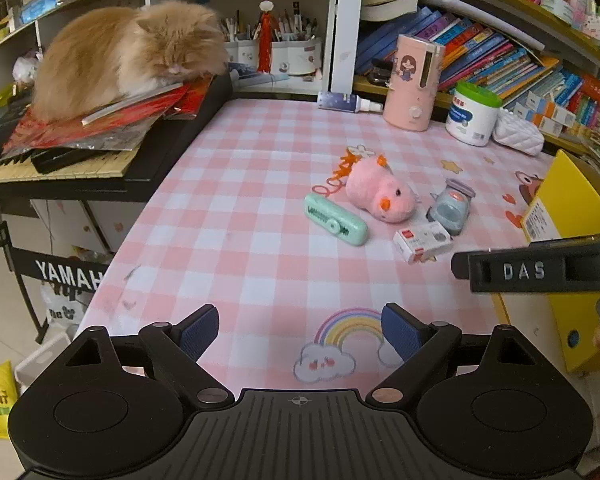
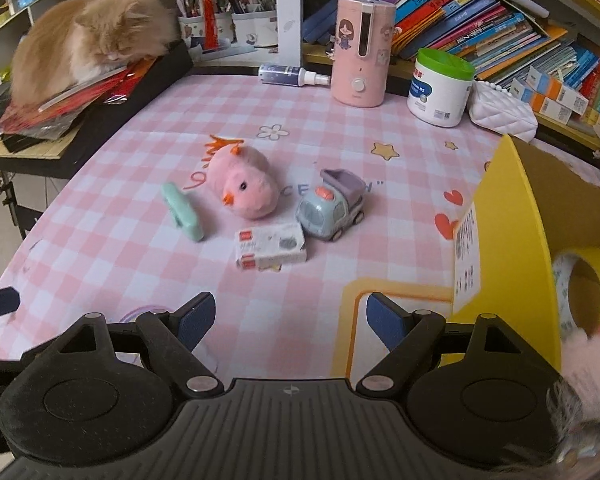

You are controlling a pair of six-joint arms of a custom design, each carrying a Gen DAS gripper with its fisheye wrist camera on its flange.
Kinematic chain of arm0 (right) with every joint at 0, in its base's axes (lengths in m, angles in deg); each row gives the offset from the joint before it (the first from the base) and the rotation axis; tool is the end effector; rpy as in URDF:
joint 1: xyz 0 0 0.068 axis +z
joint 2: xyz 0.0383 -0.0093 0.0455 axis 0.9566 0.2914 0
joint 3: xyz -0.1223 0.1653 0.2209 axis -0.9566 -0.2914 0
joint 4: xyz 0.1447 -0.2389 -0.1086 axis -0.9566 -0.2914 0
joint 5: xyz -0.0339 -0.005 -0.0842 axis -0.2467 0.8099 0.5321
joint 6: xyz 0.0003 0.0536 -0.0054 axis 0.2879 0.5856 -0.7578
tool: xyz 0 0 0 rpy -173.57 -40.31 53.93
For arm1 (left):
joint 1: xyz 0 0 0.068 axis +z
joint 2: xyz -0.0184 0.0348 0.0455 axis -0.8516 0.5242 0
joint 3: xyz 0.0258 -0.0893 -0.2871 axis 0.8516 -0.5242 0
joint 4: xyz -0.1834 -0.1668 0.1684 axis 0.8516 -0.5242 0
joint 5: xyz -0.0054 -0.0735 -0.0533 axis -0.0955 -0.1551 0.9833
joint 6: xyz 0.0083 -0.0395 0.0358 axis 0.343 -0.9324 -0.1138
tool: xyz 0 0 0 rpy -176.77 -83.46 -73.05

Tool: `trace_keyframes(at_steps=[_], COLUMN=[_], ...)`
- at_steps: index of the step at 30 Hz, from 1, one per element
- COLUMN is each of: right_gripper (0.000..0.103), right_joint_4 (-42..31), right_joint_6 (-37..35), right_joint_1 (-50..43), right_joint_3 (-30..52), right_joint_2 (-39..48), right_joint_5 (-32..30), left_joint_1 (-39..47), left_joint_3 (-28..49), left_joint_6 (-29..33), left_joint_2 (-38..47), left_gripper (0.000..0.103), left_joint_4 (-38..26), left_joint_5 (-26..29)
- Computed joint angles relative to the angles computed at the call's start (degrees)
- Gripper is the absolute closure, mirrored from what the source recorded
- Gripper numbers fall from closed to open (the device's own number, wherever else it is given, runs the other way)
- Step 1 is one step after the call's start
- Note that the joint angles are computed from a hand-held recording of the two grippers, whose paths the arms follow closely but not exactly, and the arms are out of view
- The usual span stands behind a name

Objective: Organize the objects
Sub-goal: 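Move the left tool toward the mint-green gadget while the right tool approaches the white stapler-refill box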

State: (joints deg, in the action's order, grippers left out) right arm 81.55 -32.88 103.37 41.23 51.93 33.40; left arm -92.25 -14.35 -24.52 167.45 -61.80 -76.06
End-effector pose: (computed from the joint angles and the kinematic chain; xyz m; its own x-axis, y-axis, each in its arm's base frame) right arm 0.3377 0.1925 0.1600 -0.7393 -0.2324 -0.6320 -0.3124 0.9498 0.0163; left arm 0.2700 -0.1633 0.1464 -0.7203 -0.1025 -0.6861 -0.1042 0.9938 -0.0391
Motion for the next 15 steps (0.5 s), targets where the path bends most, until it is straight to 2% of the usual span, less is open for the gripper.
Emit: trace_keyframes(at_steps=[8, 15], right_gripper=[0.022, 0.024], right_joint_4=[-0.6, -0.7], right_joint_6=[0.7, -5.9], right_joint_1=[-3.3, -2.5], right_joint_3=[8.3, 12.0], right_joint_2=[7.4, 12.7], right_joint_5=[-2.0, -2.9], left_joint_1=[2.8, 5.7], left_joint_3=[4.8, 7.4], left_joint_6=[3.0, 4.3], left_joint_2=[5.4, 7.9], left_gripper=[0.013, 0.013], left_joint_4=[2.1, 2.0], left_joint_5=[1.0, 0.9])
